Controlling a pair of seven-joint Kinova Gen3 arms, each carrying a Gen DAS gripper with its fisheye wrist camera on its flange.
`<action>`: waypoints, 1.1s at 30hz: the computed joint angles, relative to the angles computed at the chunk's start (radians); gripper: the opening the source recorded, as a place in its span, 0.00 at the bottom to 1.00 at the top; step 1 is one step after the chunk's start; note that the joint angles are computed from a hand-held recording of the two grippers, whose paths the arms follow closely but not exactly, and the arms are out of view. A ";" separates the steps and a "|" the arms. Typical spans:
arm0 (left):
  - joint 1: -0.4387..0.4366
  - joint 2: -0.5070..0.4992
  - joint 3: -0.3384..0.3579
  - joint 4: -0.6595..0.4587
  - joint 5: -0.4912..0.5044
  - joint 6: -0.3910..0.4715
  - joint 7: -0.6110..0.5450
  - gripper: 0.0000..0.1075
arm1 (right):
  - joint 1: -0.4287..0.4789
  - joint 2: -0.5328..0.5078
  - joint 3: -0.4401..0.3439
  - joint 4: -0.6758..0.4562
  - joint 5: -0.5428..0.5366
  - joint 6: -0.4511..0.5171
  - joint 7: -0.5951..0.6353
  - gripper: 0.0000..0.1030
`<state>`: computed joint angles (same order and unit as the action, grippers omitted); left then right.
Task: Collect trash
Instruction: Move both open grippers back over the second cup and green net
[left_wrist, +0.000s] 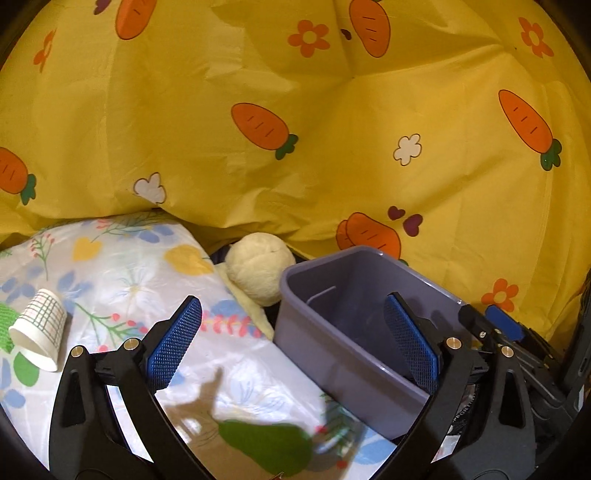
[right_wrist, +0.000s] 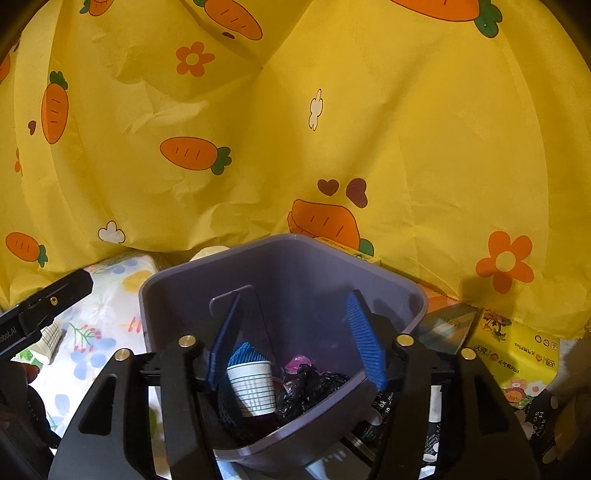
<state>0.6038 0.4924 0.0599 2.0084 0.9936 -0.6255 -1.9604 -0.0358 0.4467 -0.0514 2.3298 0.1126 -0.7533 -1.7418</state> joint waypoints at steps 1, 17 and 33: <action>0.004 -0.009 -0.003 0.017 0.014 -0.012 0.002 0.90 | -0.009 -0.006 0.000 0.010 -0.010 -0.010 0.005 0.72; -0.008 -0.147 0.035 0.299 0.287 -0.259 -0.027 0.90 | -0.195 -0.092 -0.065 0.062 -0.023 0.019 0.103 0.81; -0.160 -0.216 0.015 0.544 0.430 -0.368 0.144 0.90 | -0.581 0.036 -0.051 -0.255 -0.168 0.403 0.271 0.76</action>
